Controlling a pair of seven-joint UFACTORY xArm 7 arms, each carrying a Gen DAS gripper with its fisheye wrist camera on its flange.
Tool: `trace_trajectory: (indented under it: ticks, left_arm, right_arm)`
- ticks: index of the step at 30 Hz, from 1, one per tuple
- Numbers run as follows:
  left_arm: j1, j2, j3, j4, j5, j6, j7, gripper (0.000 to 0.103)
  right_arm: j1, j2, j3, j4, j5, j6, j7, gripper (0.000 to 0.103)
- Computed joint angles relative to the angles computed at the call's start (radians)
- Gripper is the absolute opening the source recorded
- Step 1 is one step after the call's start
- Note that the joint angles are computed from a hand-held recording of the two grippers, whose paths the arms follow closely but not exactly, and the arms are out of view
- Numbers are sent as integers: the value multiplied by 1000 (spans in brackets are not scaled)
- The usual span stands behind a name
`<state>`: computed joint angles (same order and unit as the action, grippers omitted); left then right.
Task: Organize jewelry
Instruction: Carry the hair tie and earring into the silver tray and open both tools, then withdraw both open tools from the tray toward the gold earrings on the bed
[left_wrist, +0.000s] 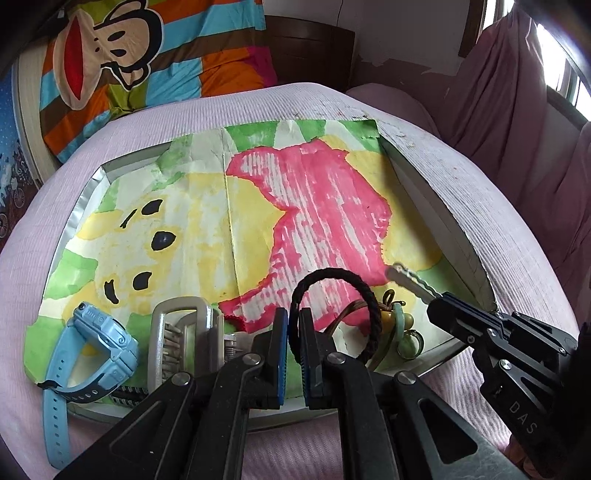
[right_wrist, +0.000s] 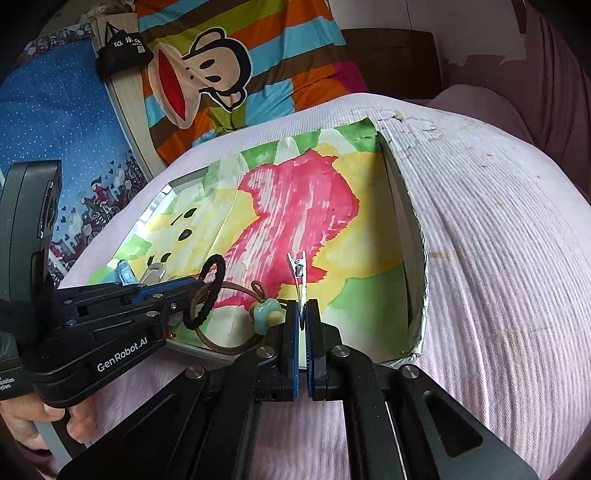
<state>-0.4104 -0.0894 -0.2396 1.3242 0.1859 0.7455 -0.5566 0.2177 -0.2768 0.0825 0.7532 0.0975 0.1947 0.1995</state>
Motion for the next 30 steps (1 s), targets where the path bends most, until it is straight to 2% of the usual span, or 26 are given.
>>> trace_trajectory:
  ticks: [2,5,10,13,15,19,20,22,26,27,29,30]
  left_arm:
    - [2,-18,1,-26,1,-27,-11,7]
    - [8,-37,-3,-50,11,-48,-28,17]
    - [17,-87,-10,-106,10,-112,-45,20]
    - [32,-139,-23,-157,34,-163,-78,33]
    - [48,-177,-33,-195,47,-205,-109,47]
    - [104,-250,-71,-255,118,-245,-179,53]
    - [120,-270,-82,-272,136,-255,-198,58]
    - [150,-315,-100,-313,161,-282,-239,68]
    - [184,-402,-108,-398,150,-346,-275,86]
    - [193,-425,-110,-422,142,-362,-285,93]
    - [211,-474,-111,-475,123,-403,-305,99]
    - [218,-497,-111,-501,113,-422,-309,102]
  right_arm:
    - [-23,-4,20,-5,-27,-8,27,3]
    - [-34,-29,25,-39,-46,-50,46,3]
    - [-70,-69,55,-94,-93,-120,95,4]
    - [-79,-100,58,-129,-109,-167,107,4]
    - [-99,-124,74,-151,-121,-194,119,4]
    - [-129,-180,97,-196,-137,-240,132,4]
    - [-135,-199,102,-211,-140,-252,134,5]
    - [-155,-231,124,-238,-143,-279,144,9]
    - [-174,-307,154,-296,-138,-334,156,34]
    - [-187,-328,172,-311,-136,-347,160,37]
    - [-204,-371,202,-340,-132,-368,167,40]
    - [-220,-393,223,-354,-127,-377,174,48]
